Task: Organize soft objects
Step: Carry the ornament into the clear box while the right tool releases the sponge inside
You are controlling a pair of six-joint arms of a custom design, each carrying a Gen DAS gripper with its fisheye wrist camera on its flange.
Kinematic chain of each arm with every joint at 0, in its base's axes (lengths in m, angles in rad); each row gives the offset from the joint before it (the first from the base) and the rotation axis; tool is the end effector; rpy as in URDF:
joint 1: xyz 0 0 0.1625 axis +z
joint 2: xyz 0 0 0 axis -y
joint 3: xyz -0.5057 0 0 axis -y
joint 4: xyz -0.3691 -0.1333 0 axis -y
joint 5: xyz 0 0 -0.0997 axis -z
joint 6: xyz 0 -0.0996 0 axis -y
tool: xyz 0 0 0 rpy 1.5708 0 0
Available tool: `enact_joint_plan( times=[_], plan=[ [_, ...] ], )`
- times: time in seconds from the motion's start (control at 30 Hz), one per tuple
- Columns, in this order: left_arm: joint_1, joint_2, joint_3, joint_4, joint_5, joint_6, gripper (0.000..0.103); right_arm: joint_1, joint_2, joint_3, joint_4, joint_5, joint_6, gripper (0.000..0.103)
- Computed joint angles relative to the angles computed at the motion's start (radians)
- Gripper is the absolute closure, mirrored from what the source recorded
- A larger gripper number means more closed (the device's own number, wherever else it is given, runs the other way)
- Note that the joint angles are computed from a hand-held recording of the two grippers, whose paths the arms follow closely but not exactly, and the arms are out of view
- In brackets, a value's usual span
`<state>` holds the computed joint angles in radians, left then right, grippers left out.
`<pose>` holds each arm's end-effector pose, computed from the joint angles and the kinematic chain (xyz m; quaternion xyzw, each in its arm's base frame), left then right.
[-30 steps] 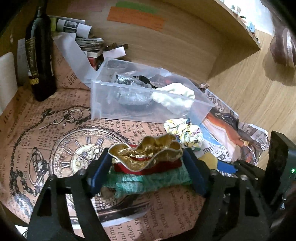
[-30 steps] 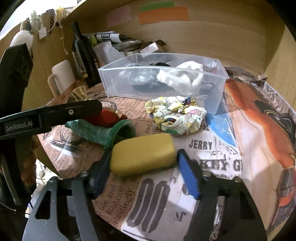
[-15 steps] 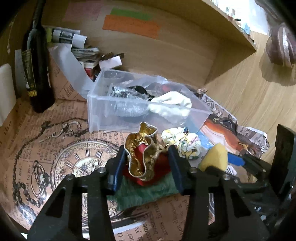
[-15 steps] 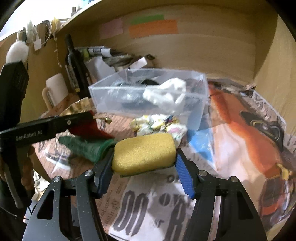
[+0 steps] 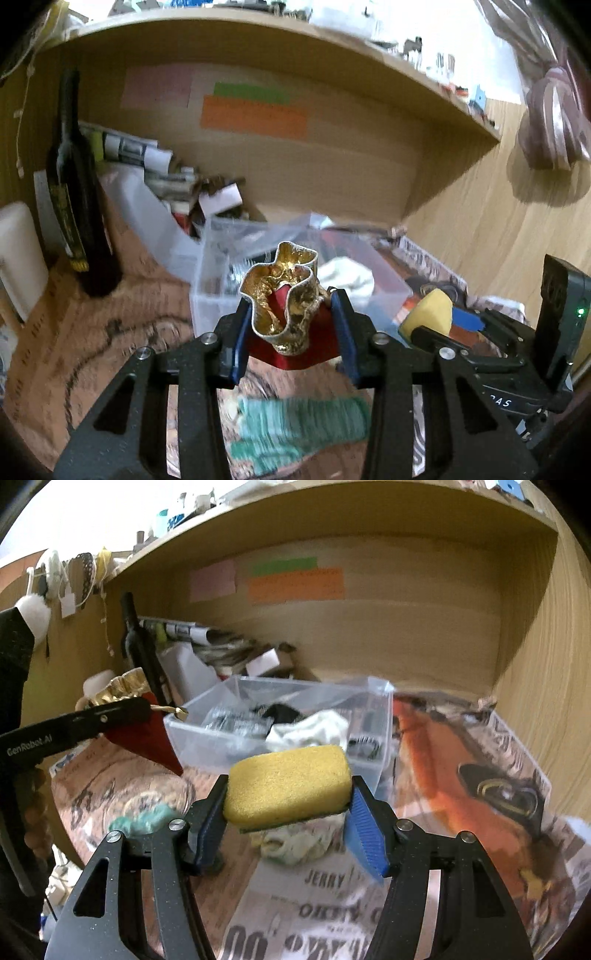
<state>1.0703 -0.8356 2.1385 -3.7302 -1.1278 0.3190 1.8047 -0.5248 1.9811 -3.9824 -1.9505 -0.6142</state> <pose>-0.1192 -0.5847 0.1980 0.2699 0.8503 -0.4216 0.1623 0.2358 -0.5739 0.0772 0.2798 -0.8306 0.4116 0.2499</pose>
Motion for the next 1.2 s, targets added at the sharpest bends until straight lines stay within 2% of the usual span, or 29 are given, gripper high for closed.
enact_joint_plan(
  times=[0.27,0.57,0.83,1.1,1.2],
  plan=[
    [0.007,0.011,-0.090,-0.012,0.003,0.057,0.062,0.007,-0.003,-0.081,0.028,0.021,-0.021,0.043],
    [0.025,0.060,-0.231,0.060,0.033,0.121,0.062,0.009,0.012,-0.214,0.159,0.026,-0.038,0.042],
    [0.062,0.122,-0.377,0.248,0.078,0.120,0.062,0.001,0.048,-0.346,0.319,-0.031,-0.058,0.042],
    [0.100,0.170,-0.495,0.453,0.081,0.076,0.061,-0.014,0.079,-0.459,0.516,-0.099,-0.029,0.042],
    [0.104,0.183,-0.519,0.485,0.086,0.069,0.048,-0.019,0.084,-0.477,0.564,-0.116,-0.013,0.042]
  ],
)
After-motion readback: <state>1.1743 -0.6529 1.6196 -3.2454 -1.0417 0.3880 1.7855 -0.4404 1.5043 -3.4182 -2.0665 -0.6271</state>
